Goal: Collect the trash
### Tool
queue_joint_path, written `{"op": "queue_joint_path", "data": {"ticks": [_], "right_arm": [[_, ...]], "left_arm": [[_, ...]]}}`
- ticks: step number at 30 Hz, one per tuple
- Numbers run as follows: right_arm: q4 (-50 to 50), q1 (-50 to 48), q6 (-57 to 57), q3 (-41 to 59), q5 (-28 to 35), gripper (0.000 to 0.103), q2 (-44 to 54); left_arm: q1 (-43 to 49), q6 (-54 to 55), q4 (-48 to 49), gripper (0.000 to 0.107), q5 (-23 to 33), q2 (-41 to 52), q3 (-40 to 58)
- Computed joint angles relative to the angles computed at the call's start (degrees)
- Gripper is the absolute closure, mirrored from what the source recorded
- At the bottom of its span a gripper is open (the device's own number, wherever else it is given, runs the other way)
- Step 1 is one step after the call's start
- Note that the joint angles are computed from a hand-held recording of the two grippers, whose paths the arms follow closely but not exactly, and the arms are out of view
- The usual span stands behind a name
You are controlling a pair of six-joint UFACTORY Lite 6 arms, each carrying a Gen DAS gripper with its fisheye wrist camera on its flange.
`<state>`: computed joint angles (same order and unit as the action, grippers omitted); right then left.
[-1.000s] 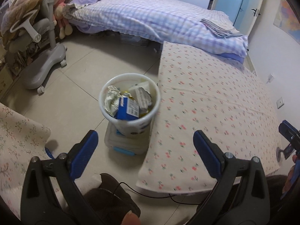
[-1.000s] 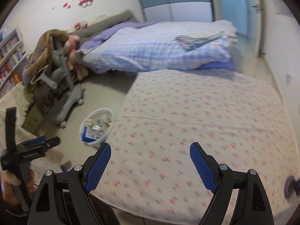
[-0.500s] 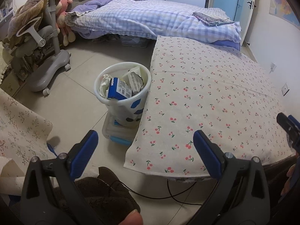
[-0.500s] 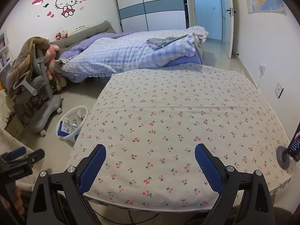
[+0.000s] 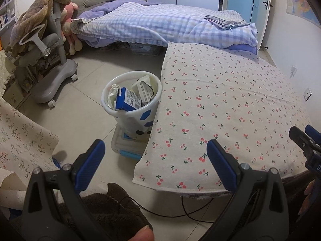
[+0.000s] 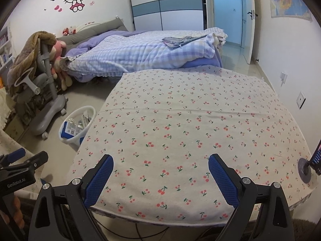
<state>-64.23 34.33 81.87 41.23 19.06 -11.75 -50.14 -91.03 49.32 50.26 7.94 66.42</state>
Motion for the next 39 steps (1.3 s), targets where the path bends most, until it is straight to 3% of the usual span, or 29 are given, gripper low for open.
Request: {"op": "queue_joint_path", "data": {"ticks": [39], "right_arm": [[2.2,-0.2,-1.3,0.5,-0.6,0.006,0.5]], "left_arm": [[0.4,0.6,-1.1,0.006,-1.8,0.6,0.5]]}}
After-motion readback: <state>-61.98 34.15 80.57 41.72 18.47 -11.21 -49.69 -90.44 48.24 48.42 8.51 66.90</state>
